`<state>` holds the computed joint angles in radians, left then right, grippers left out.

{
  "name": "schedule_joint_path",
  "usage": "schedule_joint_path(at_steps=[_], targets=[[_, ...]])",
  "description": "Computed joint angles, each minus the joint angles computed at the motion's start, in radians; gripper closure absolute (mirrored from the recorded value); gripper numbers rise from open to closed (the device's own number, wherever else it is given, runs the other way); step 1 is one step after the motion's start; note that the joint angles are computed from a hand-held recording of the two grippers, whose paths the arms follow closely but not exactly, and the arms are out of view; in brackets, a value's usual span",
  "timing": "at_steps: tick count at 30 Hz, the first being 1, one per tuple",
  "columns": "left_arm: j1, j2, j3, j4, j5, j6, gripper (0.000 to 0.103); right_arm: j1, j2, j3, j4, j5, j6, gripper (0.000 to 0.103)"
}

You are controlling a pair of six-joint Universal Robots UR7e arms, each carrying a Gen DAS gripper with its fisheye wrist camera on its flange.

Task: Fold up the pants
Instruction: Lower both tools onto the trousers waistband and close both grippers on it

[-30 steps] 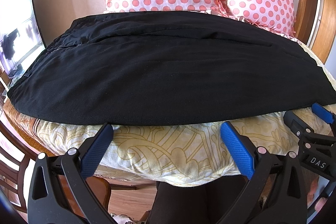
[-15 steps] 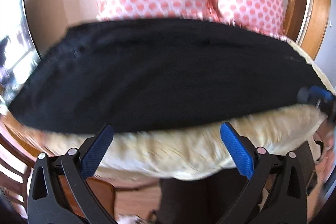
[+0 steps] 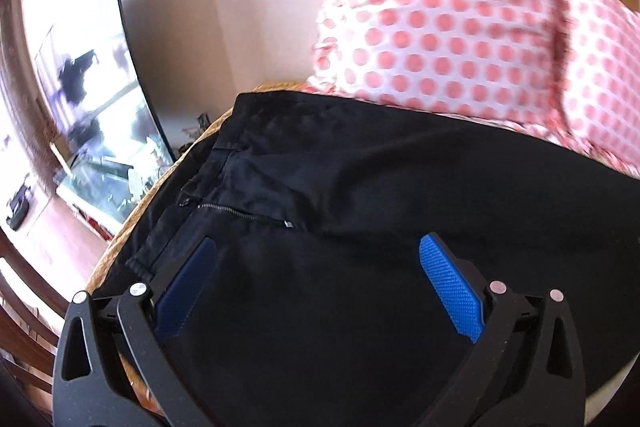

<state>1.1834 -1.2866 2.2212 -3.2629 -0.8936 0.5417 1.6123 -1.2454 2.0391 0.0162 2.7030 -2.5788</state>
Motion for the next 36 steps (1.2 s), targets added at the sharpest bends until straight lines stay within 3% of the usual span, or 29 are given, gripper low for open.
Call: schedule_joint_path(at_steps=[5,13,17,19,22,24,28,30,33,36], targets=[[0.032,0.101,-0.122,0.039,0.035,-0.034,0.002,-0.167,0.04,-0.141,0.156,-0.024,0.069,0.035],[0.05,0.186,-0.2,0.063,0.042,-0.042,0.002,-0.235,0.117,-0.265,0.255,0.031,0.123,0.036],[0.055,0.195,-0.21,0.069,0.039,-0.042,0.002,-0.224,0.122,-0.232,0.158,0.082,0.025,0.043],[0.054,0.188,-0.214,0.073,0.034,-0.041,0.002,-0.231,0.1,-0.199,0.079,0.072,-0.057,0.057],[0.051,0.184,-0.229,0.067,0.028,-0.024,0.002,-0.256,0.021,-0.109,-0.022,-0.009,-0.104,0.076],[0.05,0.191,-0.248,0.047,0.026,-0.008,0.002,-0.266,-0.022,-0.069,-0.065,-0.064,-0.117,0.081],[0.063,0.2,-0.31,0.049,-0.054,-0.015,0.002,-0.303,-0.159,0.066,-0.213,-0.227,-0.16,0.096],[0.072,0.208,-0.352,0.094,-0.102,-0.048,0.002,-0.273,-0.181,0.114,-0.294,-0.23,-0.181,0.098],[0.078,0.239,-0.425,0.183,-0.113,-0.112,0.002,-0.224,-0.223,0.194,-0.419,-0.216,-0.247,0.099],[0.08,0.277,-0.488,0.257,-0.119,-0.158,0.002,-0.196,-0.299,0.306,-0.537,-0.26,-0.269,0.099]])
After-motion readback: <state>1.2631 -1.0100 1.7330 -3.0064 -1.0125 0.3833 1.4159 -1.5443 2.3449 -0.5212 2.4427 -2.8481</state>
